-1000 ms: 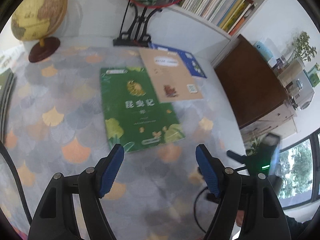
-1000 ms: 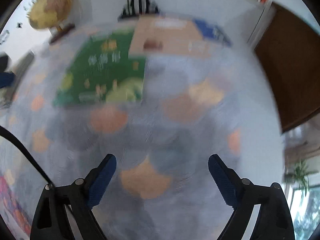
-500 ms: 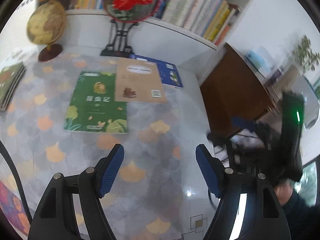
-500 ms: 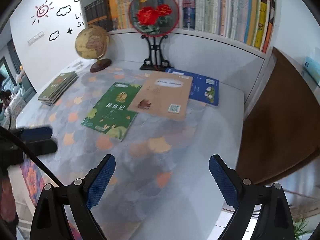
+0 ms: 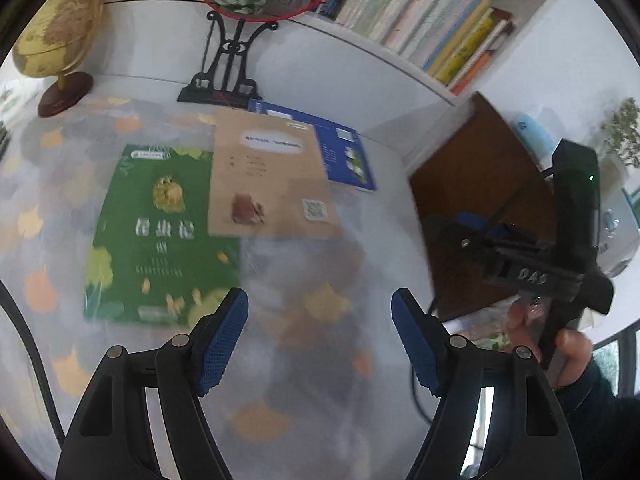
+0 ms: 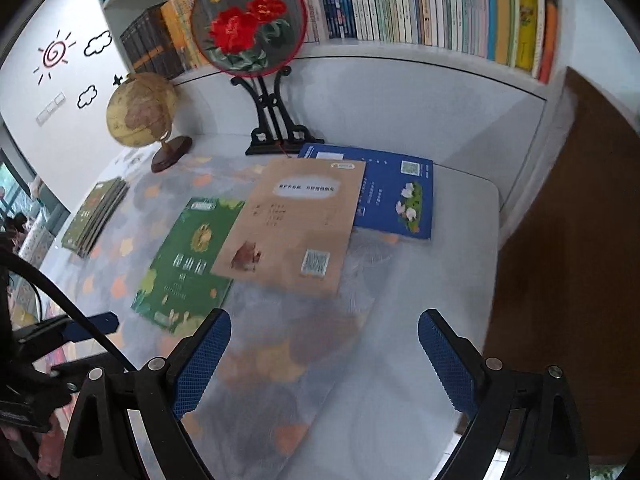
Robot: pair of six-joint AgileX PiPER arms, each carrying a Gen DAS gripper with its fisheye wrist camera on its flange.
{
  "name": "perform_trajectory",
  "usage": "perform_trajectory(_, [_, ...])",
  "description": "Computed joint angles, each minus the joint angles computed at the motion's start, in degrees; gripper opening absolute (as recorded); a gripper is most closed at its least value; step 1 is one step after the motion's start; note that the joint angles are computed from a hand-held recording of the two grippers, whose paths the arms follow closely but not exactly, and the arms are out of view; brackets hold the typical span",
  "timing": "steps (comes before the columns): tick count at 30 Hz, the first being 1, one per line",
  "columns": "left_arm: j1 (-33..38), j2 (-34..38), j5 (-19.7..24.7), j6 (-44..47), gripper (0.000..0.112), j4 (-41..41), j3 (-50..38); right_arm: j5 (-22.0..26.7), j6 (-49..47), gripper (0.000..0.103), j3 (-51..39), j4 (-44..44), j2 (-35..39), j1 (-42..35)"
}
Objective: Organize books
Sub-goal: 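Move both grippers toward the tan book lying on the blue book, then pinch the tan book edge with both grippers, then lift and flip the tan book over with both grippers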
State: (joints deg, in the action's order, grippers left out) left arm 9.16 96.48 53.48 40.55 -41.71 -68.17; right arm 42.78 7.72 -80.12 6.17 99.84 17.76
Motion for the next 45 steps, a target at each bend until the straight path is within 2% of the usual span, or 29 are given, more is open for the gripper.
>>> perform_trajectory(4, [-2.24, 9.62, -8.14, -2.21, 0.073, 2.04, -4.30, -1.24, -10.11, 0.090, -8.35, 7.05, 10.94, -3.35])
perform_trajectory(6, [-3.98, 13.45, -13.04, -4.67, 0.074, 4.73, -5.88, -1.69, -14.56, 0.070, -12.38, 10.60, 16.45, -4.50])
perform_trajectory(9, [-4.80, 18.49, -16.43, -3.51, 0.074, 3.35, -8.58, 3.86, -13.83, 0.060, -22.49, 12.06, 26.55, -5.61])
perform_trajectory(10, [-4.89, 19.83, -16.68, -3.81, 0.074, 3.62, -9.72, 7.48, -11.82, 0.059, -26.84, 11.65, 30.12, -6.04])
perform_trajectory(12, [-4.84, 23.76, -16.46, -5.23, 0.073, 4.42, -13.33, 10.74, -12.31, 0.060, -30.81, 14.94, 33.82, -7.47])
perform_trajectory(14, [-4.42, 24.46, -17.54, -3.29, 0.074, 1.73, -13.93, 9.21, -14.39, 0.059, -30.67, 15.12, 34.13, -7.45])
perform_trajectory(16, [-4.14, 26.30, -15.14, -5.00, 0.074, 1.90, -17.16, 10.40, -15.28, 0.060, -33.06, 13.55, 35.27, -6.82])
perform_trajectory(17, [-3.64, 27.59, -12.27, -4.06, 0.074, 0.28, -19.21, 11.15, -15.73, 0.060, -34.04, 13.86, 35.73, -6.77])
perform_trajectory(18, [-3.60, 28.12, -10.99, -3.53, 0.078, -0.26, -20.06, 12.74, -16.98, 0.062, -35.86, 15.56, 36.79, -7.13])
perform_trajectory(22, [-5.65, 27.85, -10.42, -4.05, 0.082, 2.50, -20.22, 15.22, -18.80, 0.064, -39.27, 17.47, 38.83, -7.54])
perform_trajectory(23, [-6.38, 27.40, -11.14, -4.33, 0.082, 3.57, -19.57, 16.21, -19.68, 0.067, -40.11, 18.97, 39.28, -7.79])
perform_trajectory(26, [-7.27, 24.83, -12.56, -3.05, 0.082, 4.15, -15.35, 16.03, -19.44, 0.068, -39.11, 17.88, 38.44, -7.16])
perform_trajectory(30, [-6.58, 19.66, -13.24, 1.17, 0.082, -0.32, -6.38, 15.80, -21.87, 0.068, -33.85, 20.84, 35.58, -8.04])
perform_trajectory(33, [-6.90, 15.32, -15.57, 4.42, 0.082, -2.90, 1.12, 15.65, -23.14, 0.068, -28.98, 21.89, 33.65, -7.83])
perform_trajectory(35, [-7.23, 14.31, -16.60, 5.28, 0.082, -4.13, 3.14, 12.37, -24.55, 0.070, -24.81, 21.11, 31.39, -6.95])
perform_trajectory(38, [-8.30, 13.00, -18.64, 3.15, 0.082, -2.16, 4.77, 12.56, -24.10, 0.072, -24.40, 19.75, 30.71, -5.83])
perform_trajectory(43, [-7.44, 9.99, -16.08, 3.95, 0.082, -4.81, 6.52, 15.71, -31.22, 0.072, -22.54, 32.22, 28.24, -9.97])
perform_trajectory(45, [-7.39, 8.32, -16.40, 4.01, 0.082, -6.03, 8.12, 17.36, -30.66, 0.072, -22.50, 34.89, 27.37, -10.61])
